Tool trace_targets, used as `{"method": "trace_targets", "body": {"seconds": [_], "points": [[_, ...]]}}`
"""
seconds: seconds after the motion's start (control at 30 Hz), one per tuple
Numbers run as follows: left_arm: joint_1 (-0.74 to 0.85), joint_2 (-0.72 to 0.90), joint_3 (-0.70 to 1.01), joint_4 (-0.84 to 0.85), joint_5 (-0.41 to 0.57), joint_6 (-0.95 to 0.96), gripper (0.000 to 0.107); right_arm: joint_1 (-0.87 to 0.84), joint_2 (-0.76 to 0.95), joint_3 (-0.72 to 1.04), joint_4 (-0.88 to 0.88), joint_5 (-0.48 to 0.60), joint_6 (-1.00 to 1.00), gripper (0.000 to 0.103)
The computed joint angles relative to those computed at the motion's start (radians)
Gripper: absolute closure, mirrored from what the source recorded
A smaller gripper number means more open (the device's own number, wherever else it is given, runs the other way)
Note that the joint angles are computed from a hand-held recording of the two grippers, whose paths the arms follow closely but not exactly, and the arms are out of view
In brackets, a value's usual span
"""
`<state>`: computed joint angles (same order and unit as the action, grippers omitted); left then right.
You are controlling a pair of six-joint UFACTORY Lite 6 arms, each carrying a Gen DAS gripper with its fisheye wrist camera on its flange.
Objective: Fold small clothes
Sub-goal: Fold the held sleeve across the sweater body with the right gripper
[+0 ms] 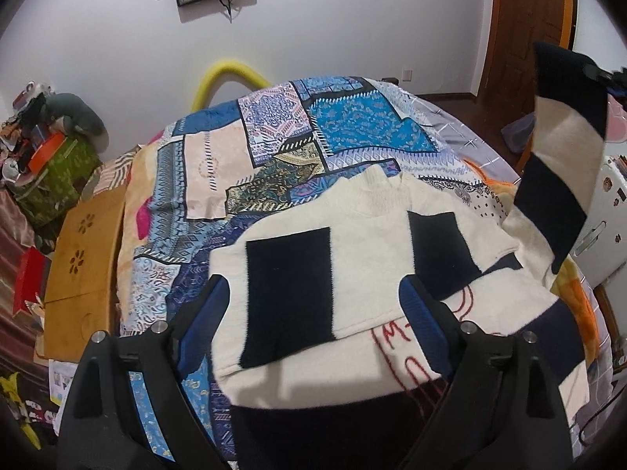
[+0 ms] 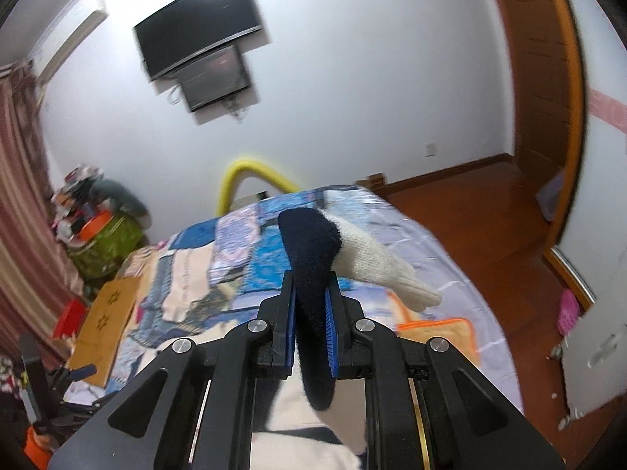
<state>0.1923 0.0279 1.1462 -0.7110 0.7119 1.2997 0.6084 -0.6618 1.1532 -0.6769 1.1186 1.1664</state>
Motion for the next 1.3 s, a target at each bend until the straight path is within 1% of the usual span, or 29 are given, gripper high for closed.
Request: {"method": "trace_targets", "body": {"seconds": [0.13, 0.27, 0.3, 0.43, 0.53, 0.6, 0.63, 0.83, 0.9, 0.97, 1.07, 1.17, 1.23, 1.27, 1.3], "points": [[0.057, 0.008, 0.012, -0.022, 0.030, 0.045, 0.015, 0.055, 0.139, 0.025, -0.004, -0.089, 0.049, 0.092], [0.106, 0.038, 0.040, -0.031, 0.059, 0.057, 0.015, 0.093, 0.318, 0.080, 0.020, -0.178, 0.063, 0.092], [0.120, 0.050, 0.049, -0.033, 0.065, 0.059, 0.015, 0.107, 0.349, 0.092, 0.026, -0.187, 0.064, 0.092], [0.159, 0.095, 0.083, -0.033, 0.082, 0.061, 0.015, 0.140, 0.513, 0.141, 0.075, -0.263, 0.036, 0.092], [0.176, 0.123, 0.101, -0.027, 0.081, 0.064, 0.015, 0.154, 0.610, 0.150, 0.128, -0.327, 0.007, 0.092], [0.188, 0.145, 0.112, -0.023, 0.074, 0.066, 0.015, 0.162, 0.654, 0.163, 0.171, -0.347, -0.016, 0.092], [0.190, 0.146, 0.111, -0.020, 0.071, 0.065, 0.015, 0.161, 0.678, 0.152, 0.206, -0.380, -0.031, 0.092], [0.201, 0.198, 0.145, 0.007, 0.069, 0.033, 0.015, 0.162, 0.761, 0.131, 0.361, -0.467, -0.106, 0.091], [0.201, 0.202, 0.146, 0.011, 0.069, 0.026, 0.015, 0.169, 0.792, 0.141, 0.387, -0.479, -0.112, 0.091], [0.202, 0.203, 0.147, 0.020, 0.072, 0.015, 0.015, 0.176, 0.804, 0.140, 0.409, -0.487, -0.121, 0.088], [0.205, 0.196, 0.143, 0.024, 0.075, 0.014, 0.015, 0.175, 0.833, 0.152, 0.480, -0.495, -0.165, 0.086], [0.206, 0.185, 0.139, 0.025, 0.076, 0.017, 0.015, 0.178, 0.836, 0.152, 0.533, -0.488, -0.194, 0.082], [0.205, 0.170, 0.134, 0.025, 0.082, 0.013, 0.015, 0.173, 0.819, 0.137, 0.576, -0.501, -0.221, 0.076], [0.204, 0.165, 0.132, 0.025, 0.084, 0.012, 0.015, 0.175, 0.802, 0.130, 0.576, -0.497, -0.215, 0.074], [0.201, 0.157, 0.128, 0.026, 0.086, 0.009, 0.015, 0.179, 0.789, 0.126, 0.558, -0.488, -0.196, 0.070]]}}
